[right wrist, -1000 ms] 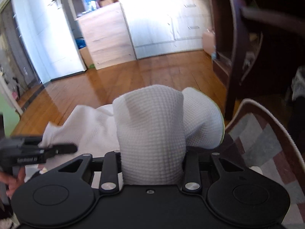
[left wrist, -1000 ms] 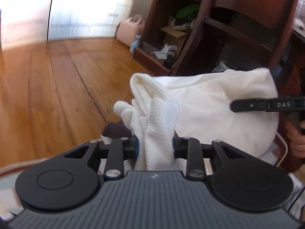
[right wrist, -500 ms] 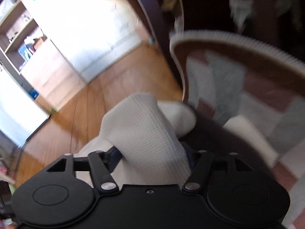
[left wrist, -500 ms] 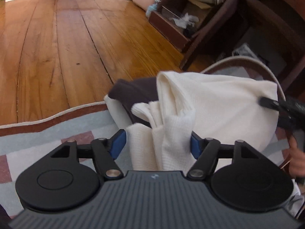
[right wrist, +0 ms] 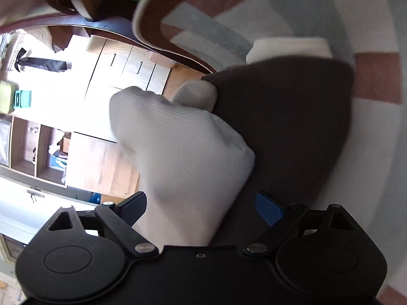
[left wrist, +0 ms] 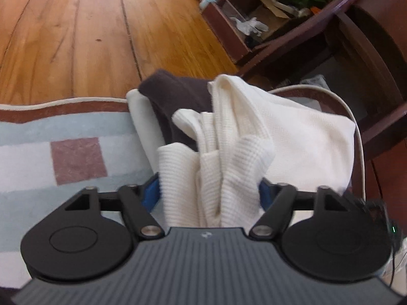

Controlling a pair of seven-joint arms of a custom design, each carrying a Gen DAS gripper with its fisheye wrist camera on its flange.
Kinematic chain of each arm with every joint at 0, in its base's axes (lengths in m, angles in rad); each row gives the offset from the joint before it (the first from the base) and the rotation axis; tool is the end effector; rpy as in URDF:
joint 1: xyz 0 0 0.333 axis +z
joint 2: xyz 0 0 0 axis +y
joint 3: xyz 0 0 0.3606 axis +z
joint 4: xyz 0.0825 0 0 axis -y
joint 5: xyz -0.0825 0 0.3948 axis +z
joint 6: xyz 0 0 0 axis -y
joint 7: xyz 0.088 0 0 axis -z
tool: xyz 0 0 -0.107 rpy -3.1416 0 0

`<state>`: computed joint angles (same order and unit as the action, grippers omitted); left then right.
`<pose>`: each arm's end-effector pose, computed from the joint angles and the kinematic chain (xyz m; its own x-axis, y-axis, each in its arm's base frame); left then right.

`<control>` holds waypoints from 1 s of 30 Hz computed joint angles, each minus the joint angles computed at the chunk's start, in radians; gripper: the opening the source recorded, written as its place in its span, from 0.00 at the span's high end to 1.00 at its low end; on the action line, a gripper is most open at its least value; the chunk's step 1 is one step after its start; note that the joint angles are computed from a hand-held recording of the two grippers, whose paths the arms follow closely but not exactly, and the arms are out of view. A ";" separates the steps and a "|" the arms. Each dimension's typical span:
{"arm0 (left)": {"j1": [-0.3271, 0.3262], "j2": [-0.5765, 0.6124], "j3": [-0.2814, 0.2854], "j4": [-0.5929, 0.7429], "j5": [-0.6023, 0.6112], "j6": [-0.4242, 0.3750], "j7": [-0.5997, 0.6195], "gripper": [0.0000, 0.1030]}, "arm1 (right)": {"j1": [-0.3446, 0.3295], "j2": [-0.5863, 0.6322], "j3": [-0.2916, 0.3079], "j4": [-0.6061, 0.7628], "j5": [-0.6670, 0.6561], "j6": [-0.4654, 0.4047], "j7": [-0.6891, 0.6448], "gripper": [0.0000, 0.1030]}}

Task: Fold clothes
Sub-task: 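Lift the bundle with both grippers and carry it toward the striped mattress, then lower the bundle onto the dark brown garment and open both grippers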

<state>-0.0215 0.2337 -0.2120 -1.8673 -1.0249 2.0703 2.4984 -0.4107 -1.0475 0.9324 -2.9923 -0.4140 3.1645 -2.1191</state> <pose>0.6175 -0.1827 0.4533 -0.5762 -0.4903 0.6539 -0.8173 0.3409 -0.4646 0.2720 0.1857 0.4185 -0.4486 -0.1421 -0.8824 0.1442 0.9628 -0.2284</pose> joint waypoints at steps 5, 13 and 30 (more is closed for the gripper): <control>-0.012 -0.047 -0.002 -0.018 0.011 0.017 0.029 0.72 | -0.095 0.055 -0.026 0.073 -0.040 -0.085 -0.154 0.23; -0.044 -0.141 0.011 -0.117 -0.031 -0.004 0.062 0.72 | 0.184 0.188 -0.280 0.277 -0.146 -0.590 -0.506 0.31; -0.125 -0.318 0.063 -0.245 -0.322 0.174 0.542 0.65 | 0.425 0.327 -0.373 0.326 -0.522 -0.819 -0.653 0.39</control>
